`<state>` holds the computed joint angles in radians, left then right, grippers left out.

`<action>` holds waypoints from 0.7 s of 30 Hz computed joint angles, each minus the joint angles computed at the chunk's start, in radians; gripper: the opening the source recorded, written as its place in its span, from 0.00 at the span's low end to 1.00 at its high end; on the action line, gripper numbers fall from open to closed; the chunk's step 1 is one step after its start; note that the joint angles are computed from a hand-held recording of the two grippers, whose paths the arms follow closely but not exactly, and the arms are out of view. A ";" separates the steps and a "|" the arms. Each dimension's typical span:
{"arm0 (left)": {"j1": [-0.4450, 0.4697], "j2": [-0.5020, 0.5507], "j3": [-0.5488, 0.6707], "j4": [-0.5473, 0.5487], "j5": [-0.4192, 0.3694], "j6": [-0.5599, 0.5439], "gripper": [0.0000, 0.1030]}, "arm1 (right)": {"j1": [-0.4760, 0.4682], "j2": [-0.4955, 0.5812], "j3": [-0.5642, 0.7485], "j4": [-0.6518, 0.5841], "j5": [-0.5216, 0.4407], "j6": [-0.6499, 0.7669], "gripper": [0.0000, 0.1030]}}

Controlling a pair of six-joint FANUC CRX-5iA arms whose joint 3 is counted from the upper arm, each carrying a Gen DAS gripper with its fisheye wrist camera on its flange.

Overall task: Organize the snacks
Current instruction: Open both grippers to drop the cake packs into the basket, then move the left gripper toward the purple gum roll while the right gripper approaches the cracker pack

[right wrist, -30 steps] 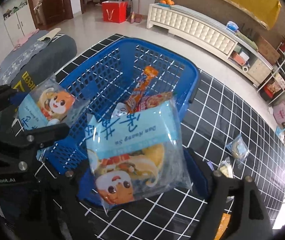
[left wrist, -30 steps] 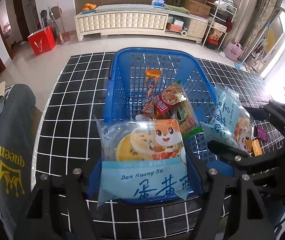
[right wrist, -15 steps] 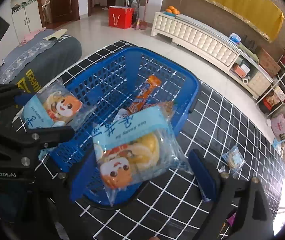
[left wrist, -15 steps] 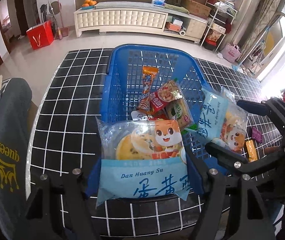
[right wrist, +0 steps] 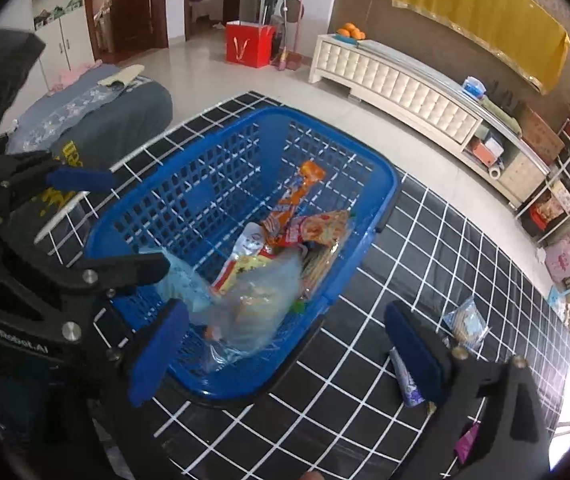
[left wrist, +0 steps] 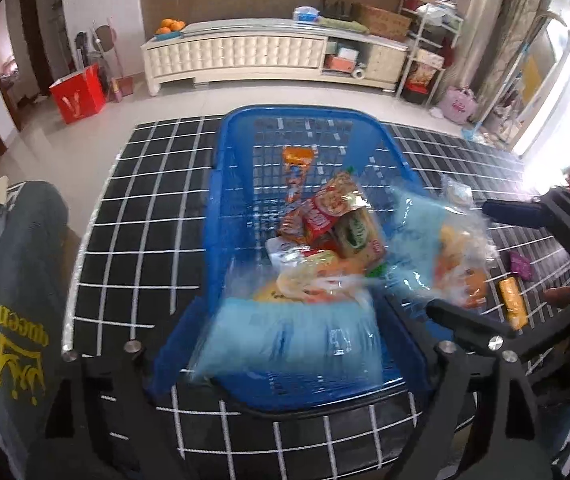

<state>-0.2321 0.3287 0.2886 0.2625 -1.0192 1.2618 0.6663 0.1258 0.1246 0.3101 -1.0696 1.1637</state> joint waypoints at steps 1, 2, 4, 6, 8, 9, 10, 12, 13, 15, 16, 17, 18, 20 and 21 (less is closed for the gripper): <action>0.002 0.000 -0.003 0.011 0.004 -0.006 0.91 | -0.003 -0.003 0.000 -0.002 0.004 0.000 0.98; 0.003 0.000 -0.003 0.011 0.008 0.000 0.95 | -0.004 -0.006 -0.002 -0.001 0.004 -0.002 0.98; 0.004 -0.002 -0.001 -0.005 0.017 0.029 1.00 | -0.005 -0.018 -0.013 0.010 0.007 -0.017 0.98; 0.011 -0.008 -0.009 0.009 0.022 0.030 1.00 | -0.011 -0.034 -0.027 0.011 0.012 -0.031 0.99; 0.014 -0.019 -0.023 0.029 0.030 0.018 1.00 | -0.021 -0.058 -0.042 0.008 0.016 -0.049 0.99; 0.014 -0.026 -0.029 0.031 0.034 0.015 1.00 | -0.024 -0.071 -0.054 0.018 0.017 -0.064 0.99; 0.012 -0.035 -0.034 0.029 0.041 0.013 1.00 | -0.026 -0.082 -0.064 0.026 0.017 -0.076 0.99; 0.005 -0.048 -0.040 0.027 0.051 0.008 1.00 | -0.032 -0.111 -0.087 0.047 0.011 -0.100 0.99; 0.000 -0.055 -0.042 0.028 0.055 0.005 1.00 | -0.033 -0.122 -0.095 0.055 0.006 -0.109 1.00; -0.012 -0.064 -0.042 0.032 0.064 0.001 1.00 | -0.042 -0.152 -0.114 0.065 -0.005 -0.128 1.00; -0.019 -0.066 -0.039 0.031 0.066 0.001 1.00 | -0.050 -0.164 -0.120 0.061 -0.004 -0.130 1.00; -0.032 -0.068 -0.032 0.021 0.073 0.009 1.00 | -0.059 -0.181 -0.130 0.058 -0.004 -0.137 1.00; -0.040 -0.069 -0.026 0.013 0.077 0.015 1.00 | -0.065 -0.196 -0.143 0.061 -0.003 -0.143 1.00; -0.060 -0.067 -0.012 0.006 0.080 0.018 1.00 | -0.074 -0.224 -0.174 0.088 0.002 -0.164 1.00; -0.074 -0.062 -0.001 0.005 0.079 0.018 1.00 | -0.076 -0.238 -0.190 0.103 0.002 -0.174 1.00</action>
<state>-0.3063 0.2666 0.2879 0.2672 -0.9399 1.2797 0.5901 -0.1118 -0.0657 0.4128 -1.0679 0.9901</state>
